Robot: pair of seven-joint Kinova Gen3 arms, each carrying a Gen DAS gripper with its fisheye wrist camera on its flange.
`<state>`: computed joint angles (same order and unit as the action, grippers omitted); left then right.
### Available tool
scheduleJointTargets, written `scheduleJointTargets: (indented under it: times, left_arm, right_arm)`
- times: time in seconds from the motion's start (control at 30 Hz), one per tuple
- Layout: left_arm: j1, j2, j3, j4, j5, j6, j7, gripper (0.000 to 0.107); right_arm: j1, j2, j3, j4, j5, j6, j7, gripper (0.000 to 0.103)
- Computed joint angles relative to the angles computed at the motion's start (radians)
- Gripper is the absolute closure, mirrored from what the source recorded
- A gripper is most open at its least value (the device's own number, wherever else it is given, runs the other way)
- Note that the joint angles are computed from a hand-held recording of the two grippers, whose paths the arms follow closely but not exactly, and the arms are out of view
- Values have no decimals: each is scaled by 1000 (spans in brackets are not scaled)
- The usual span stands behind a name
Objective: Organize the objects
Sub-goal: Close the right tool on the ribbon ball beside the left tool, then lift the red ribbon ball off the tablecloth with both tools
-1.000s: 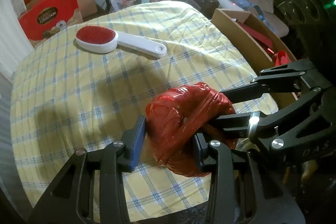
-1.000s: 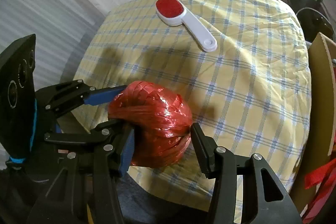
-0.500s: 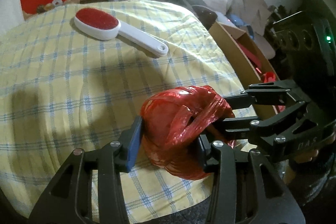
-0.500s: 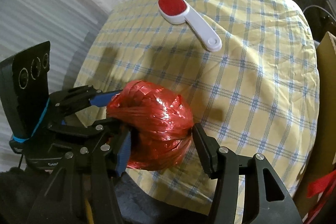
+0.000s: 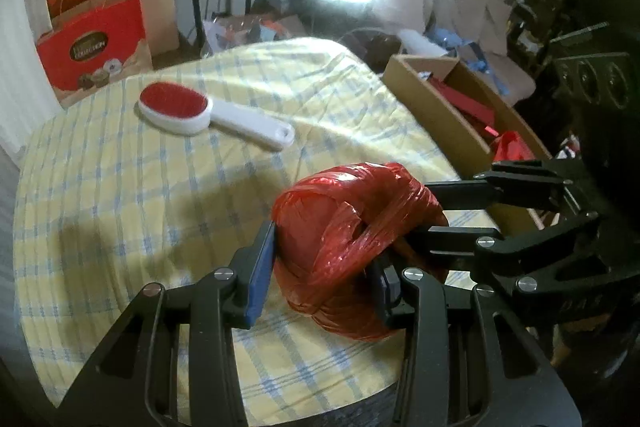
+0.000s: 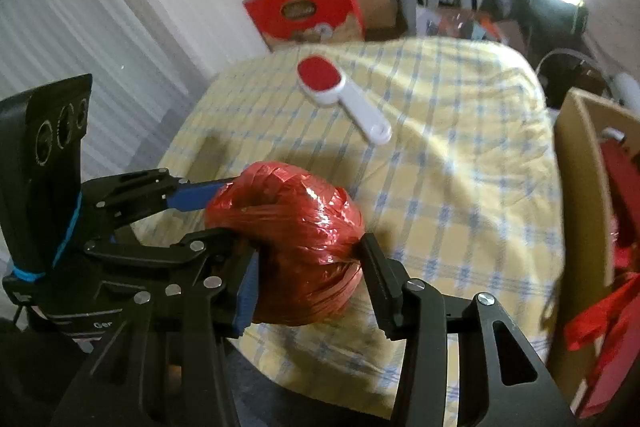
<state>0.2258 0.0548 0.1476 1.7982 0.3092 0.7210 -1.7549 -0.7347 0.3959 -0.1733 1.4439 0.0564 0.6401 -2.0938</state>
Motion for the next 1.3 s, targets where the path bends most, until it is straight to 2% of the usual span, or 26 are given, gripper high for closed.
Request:
scheduleJointTargets:
  times: [0.13, 0.2, 0.3, 0.43, 0.53, 0.6, 0.63, 0.67, 0.7, 0.73, 0.8, 0.87, 0.97, 1.03, 1.1, 1.13, 1.2, 1.3]
  left_arm:
    - [16, -1, 3, -32, -12, 13, 11, 69]
    - [32, -7, 8, -39, -45, 10, 47, 69]
    - [38, -15, 10, -37, -38, 4, 56, 68]
    - [56, -1, 17, -66, -73, 38, 101, 68]
    - [69, 19, 3, -90, -55, 77, 104, 66]
    - [43, 27, 5, -91, 11, 106, 53, 66]
    - [6, 35, 29, -95, 51, 130, 26, 64]
    - [-14, 39, 38, -95, 80, 143, 3, 49]
    - [-18, 43, 43, -96, 93, 147, -9, 40]
    - [-4, 37, 31, -85, 89, 135, -6, 36]
    - [44, 30, -6, -73, 47, 108, 36, 38]
    - [22, 20, 9, -59, 53, 93, 54, 41]
    - [44, -3, -18, -15, 74, 21, -5, 41]
    - [16, 2, 18, -8, 98, 20, -87, 41]
    - [-36, 27, 82, -21, 144, 61, -168, 41]
    - [-36, 33, 86, -17, 168, 65, -203, 40]
    - [8, 28, 44, -1, 181, 38, -225, 38]
    - [41, 46, 18, -9, 152, 25, -165, 38]
  right_arm:
    - [-27, -35, 24, 26, 56, -18, -32, 56]
    - [-13, -48, 15, 47, 56, -43, -22, 56]
    - [-21, -75, 28, 91, 75, -93, -19, 56]
    - [-29, -94, 28, 119, 118, -101, -52, 57]
    - [-25, -102, 35, 139, 99, -111, -38, 59]
    - [-18, -102, 25, 145, 121, -96, -63, 61]
    - [-39, -96, 40, 136, 156, -67, -100, 62]
    - [-48, -84, 46, 134, 192, -41, -131, 62]
    - [-39, -70, 34, 136, 211, -31, -147, 62]
    - [-11, -62, 3, 147, 213, -37, -162, 62]
    - [82, -75, -73, 190, 178, -97, -158, 62]
    - [174, -87, -152, 228, 154, -142, -142, 62]
    - [313, -87, -255, 273, 43, -216, -55, 62]
    - [406, -79, -327, 307, -39, -283, -23, 60]
    - [499, -67, -412, 341, -120, -359, -18, 59]
    - [545, -63, -458, 349, -161, -378, -2, 59]
    - [638, -48, -548, 346, -236, -368, 71, 56]
    - [750, -27, -668, 349, -319, -367, 193, 48]
